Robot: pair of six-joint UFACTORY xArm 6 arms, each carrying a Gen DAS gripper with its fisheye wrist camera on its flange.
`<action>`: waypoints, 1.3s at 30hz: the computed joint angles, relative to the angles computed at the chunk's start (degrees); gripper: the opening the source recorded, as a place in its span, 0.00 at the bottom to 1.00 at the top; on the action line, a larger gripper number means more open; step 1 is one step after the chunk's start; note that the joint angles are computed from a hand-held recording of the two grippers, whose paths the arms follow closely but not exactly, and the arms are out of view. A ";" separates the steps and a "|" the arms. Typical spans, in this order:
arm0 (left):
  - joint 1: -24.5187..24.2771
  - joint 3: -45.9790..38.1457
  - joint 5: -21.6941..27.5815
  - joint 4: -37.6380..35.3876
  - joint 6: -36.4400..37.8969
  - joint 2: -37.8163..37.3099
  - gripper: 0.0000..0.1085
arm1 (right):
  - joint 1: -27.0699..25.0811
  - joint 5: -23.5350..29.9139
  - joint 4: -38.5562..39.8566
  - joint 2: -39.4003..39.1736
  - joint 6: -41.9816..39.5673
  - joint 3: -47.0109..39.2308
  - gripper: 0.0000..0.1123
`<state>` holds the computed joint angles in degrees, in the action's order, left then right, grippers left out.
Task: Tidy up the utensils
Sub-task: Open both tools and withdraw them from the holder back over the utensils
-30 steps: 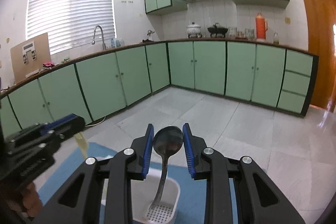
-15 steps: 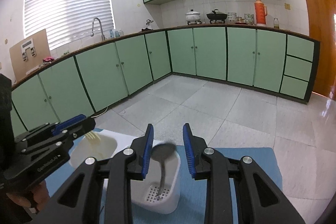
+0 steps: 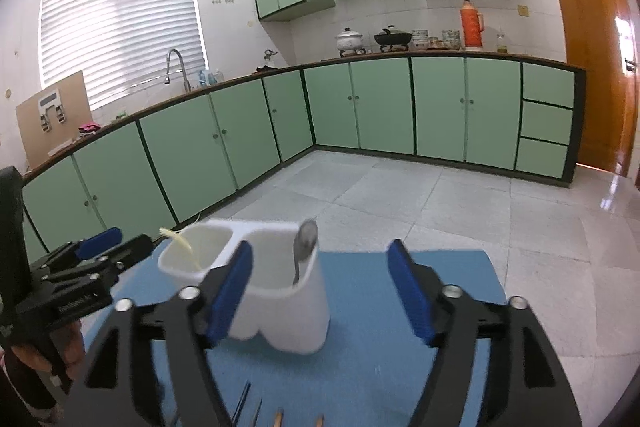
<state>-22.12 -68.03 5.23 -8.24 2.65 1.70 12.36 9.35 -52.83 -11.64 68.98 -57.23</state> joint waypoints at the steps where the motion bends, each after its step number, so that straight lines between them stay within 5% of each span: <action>1: 0.14 1.74 0.02 0.20 -0.35 -1.51 0.78 | 0.39 0.50 0.39 -1.53 0.12 1.49 0.71; 9: 0.86 13.03 3.21 1.43 -2.92 -12.39 0.87 | 3.81 4.83 3.16 -12.02 0.66 11.08 0.86; 27: 2.79 27.35 9.86 9.60 -10.37 -22.91 0.88 | 9.06 16.56 9.48 -21.55 0.78 23.47 0.86; 39: 3.15 27.22 10.09 13.04 -13.94 -20.86 0.88 | 6.87 15.52 22.58 -14.82 -10.59 23.31 0.62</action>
